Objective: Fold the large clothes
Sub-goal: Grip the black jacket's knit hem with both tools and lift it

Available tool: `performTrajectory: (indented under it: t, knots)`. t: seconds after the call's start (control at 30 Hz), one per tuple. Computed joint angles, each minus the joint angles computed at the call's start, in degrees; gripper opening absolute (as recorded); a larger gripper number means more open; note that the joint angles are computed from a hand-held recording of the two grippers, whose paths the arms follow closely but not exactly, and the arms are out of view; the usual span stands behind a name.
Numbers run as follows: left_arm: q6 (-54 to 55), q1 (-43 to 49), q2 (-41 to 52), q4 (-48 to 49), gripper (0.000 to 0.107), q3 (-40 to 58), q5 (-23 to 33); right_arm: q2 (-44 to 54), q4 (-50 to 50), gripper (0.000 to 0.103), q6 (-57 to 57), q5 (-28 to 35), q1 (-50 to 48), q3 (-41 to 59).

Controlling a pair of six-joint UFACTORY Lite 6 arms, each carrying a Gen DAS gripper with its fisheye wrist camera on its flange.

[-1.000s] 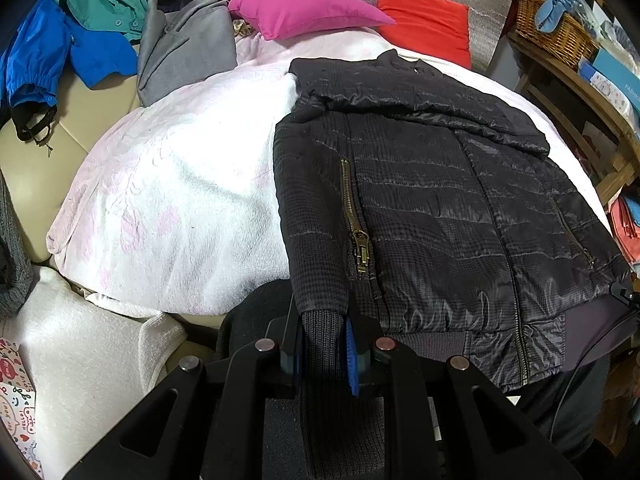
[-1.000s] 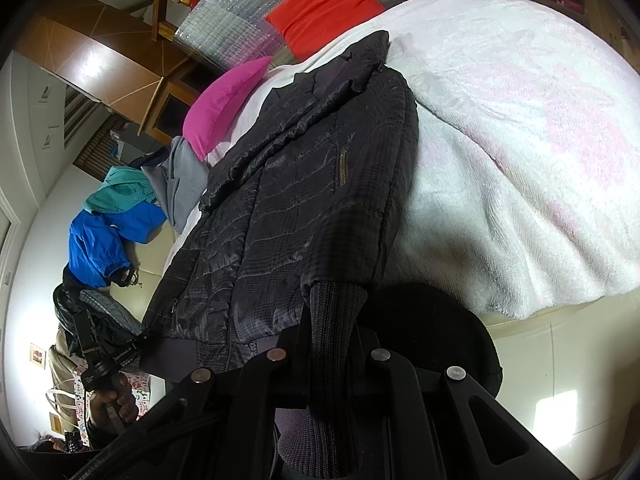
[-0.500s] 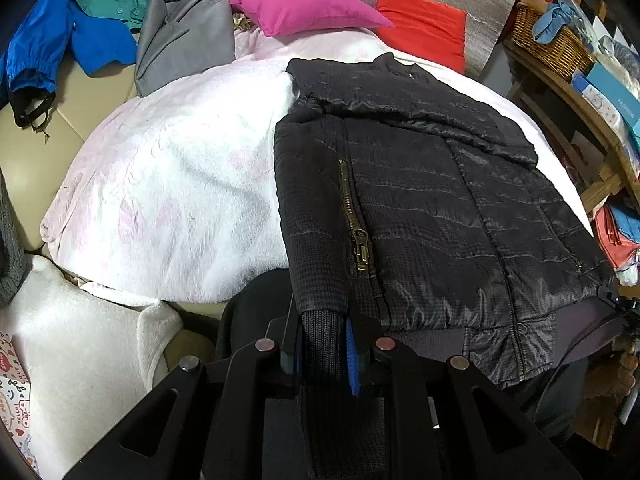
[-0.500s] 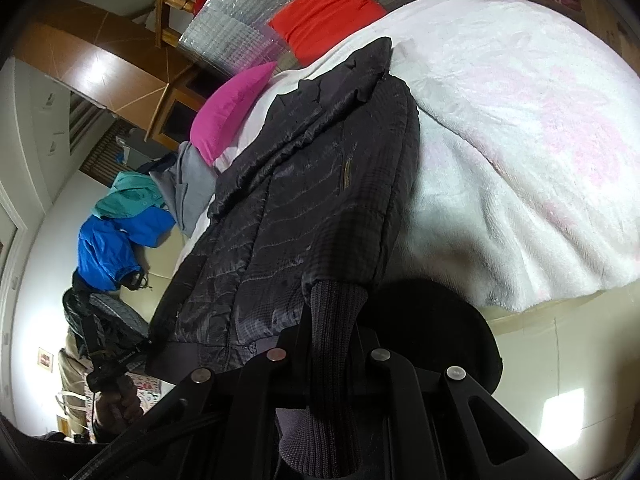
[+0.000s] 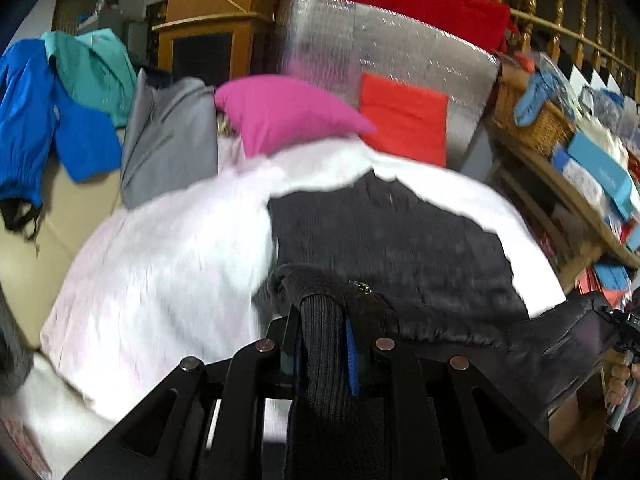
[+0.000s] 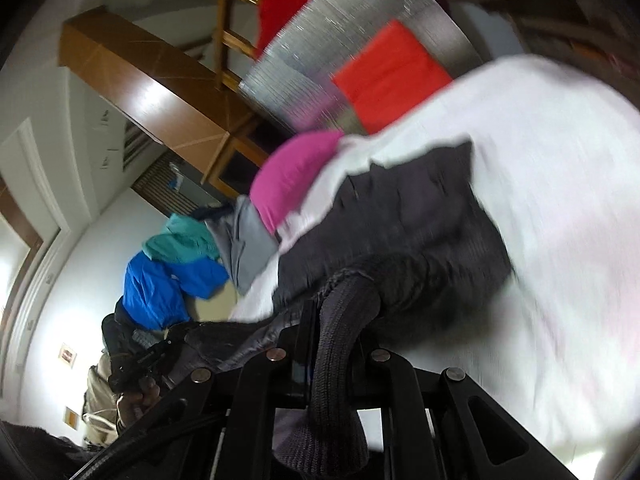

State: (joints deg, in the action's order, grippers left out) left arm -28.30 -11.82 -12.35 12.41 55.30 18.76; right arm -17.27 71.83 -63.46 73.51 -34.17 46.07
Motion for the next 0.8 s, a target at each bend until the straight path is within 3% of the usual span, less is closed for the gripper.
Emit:
performTrajectory:
  t: [0.17,0.43,0.6,0.8]
  knots:
    - [-8.5,0.1,14.1,11.1,0.018,14.6,-0.6,12.8,5.0,0.011,2.6,-9.8,10.3,14.2]
    - [-16.8,-1.0,41.2,23.5,0.018,42.2,6.5,37.9,0.9,0.011,12.6,-21.3,21.2,41.2]
    - [-12.6,-0.4,54.0,19.7,0.018,57.5,10.9,49.9,-4.3,0.011,20.9,-24.1,24.3,55.2]
    - [-7.7,0.3,62.3,14.5,0.018,68.2,14.0,57.6,-8.5,0.011,26.1,-24.2,25.2,64.9]
